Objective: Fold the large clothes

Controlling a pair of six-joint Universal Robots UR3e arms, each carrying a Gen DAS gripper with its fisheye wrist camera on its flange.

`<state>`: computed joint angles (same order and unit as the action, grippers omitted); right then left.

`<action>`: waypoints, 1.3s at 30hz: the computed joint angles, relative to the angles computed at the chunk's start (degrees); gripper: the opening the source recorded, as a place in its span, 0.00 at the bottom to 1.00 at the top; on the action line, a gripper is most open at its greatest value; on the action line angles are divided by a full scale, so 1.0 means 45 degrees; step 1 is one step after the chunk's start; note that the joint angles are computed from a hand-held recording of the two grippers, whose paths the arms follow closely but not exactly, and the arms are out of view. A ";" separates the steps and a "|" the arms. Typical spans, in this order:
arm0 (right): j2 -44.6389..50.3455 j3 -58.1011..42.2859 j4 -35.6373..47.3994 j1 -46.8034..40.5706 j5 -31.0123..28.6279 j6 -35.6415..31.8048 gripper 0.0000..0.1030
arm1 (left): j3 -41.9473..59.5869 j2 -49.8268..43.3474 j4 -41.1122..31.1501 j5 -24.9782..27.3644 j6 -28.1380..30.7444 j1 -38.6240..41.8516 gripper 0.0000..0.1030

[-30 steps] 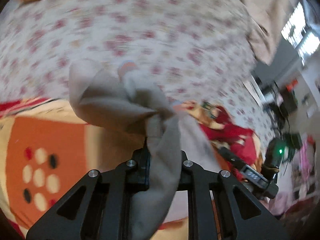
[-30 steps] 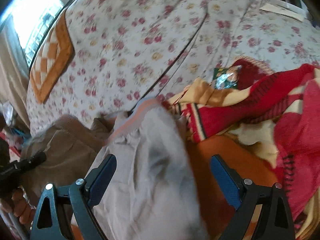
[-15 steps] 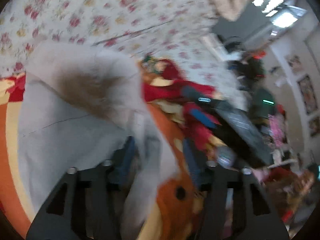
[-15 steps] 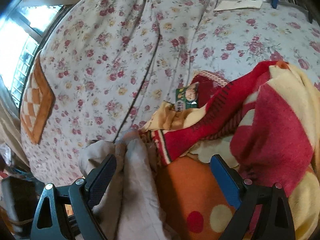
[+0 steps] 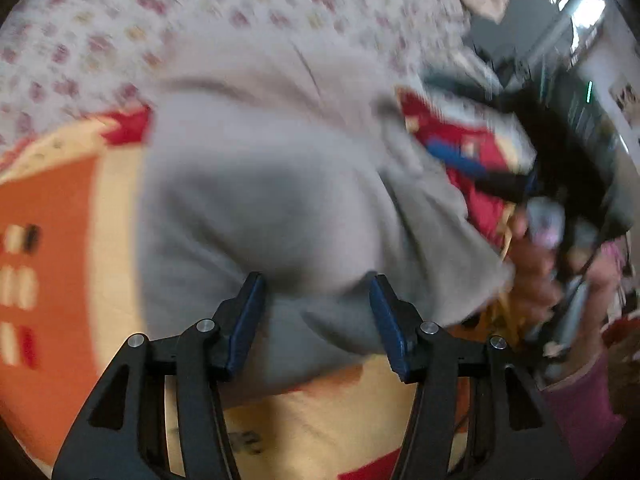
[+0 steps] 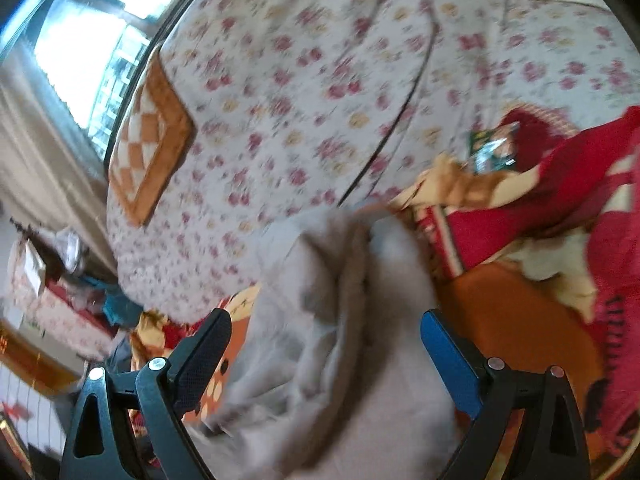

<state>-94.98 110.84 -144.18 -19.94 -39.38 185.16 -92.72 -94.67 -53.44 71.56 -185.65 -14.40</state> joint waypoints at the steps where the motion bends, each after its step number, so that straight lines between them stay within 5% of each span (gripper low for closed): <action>1: 0.0117 -0.0091 0.0043 0.0150 -0.0069 -0.0082 0.91 | -0.0390 -0.0129 0.0725 0.0186 -0.0247 -0.0169 0.52; 4: 0.0396 -0.0202 -0.0163 0.0569 -0.0731 -0.0163 0.91 | -0.0468 -0.0267 0.1364 0.0713 -0.0307 -0.0587 0.52; 8: 0.1410 -0.0974 0.0439 0.0766 -0.0327 -0.0273 0.91 | -0.0355 0.0717 0.0417 -0.0204 -0.0019 0.0199 0.52; 13: 0.2333 -0.2503 0.1517 0.1609 -0.0705 -0.1192 0.91 | -0.0893 0.1739 0.1434 0.1629 0.0007 0.0194 0.52; 14: 0.2597 -0.2876 0.1541 0.1894 -0.1036 -0.1241 0.82 | -0.0954 0.1660 0.1562 0.1723 -0.0080 0.0246 0.52; 15: 0.2900 -0.3232 0.1498 0.2177 -0.1422 -0.1234 0.57 | -0.0965 0.1426 0.1589 0.1680 -0.0231 0.0255 0.52; 17: 0.3600 -0.3965 0.1298 0.2840 -0.2550 -0.1117 0.21 | -0.0792 0.0870 0.1387 0.1484 -0.0392 0.0252 0.52; 21: 0.3377 -0.3212 -0.0326 0.2674 -0.2972 -0.0258 0.09 | -0.0048 0.0263 0.1352 0.1651 -0.0189 0.0043 0.52; 24: 0.2476 -0.2858 -0.0732 0.2229 -0.3383 -0.0225 0.07 | 0.0762 -0.0151 0.1521 0.1473 -0.0531 0.0237 0.52; 30: 0.3220 -0.3382 -0.0155 0.2386 -0.5461 -0.0041 0.06 | 0.2966 -0.2376 0.0677 0.3011 -0.1092 0.0051 0.52; 34: 0.2895 -0.3372 0.0759 0.1958 -0.4894 -0.0129 0.07 | 0.2848 -0.2791 0.0681 0.3250 -0.1005 -0.0045 0.53; 37: 0.1780 -0.3287 0.2660 0.1225 -0.3854 -0.0540 0.27 | 0.2319 -0.2579 0.1213 0.3224 -0.0954 0.0014 0.53; 38: 0.1260 -0.3068 0.3393 0.0840 -0.3194 -0.0887 0.44 | 0.2158 -0.2481 0.1290 0.3092 -0.0996 0.0098 0.53; 39: 0.0574 -0.2710 0.4282 0.0335 -0.2332 -0.1398 0.49 | 0.2055 -0.2425 0.1357 0.3042 -0.1000 0.0130 0.53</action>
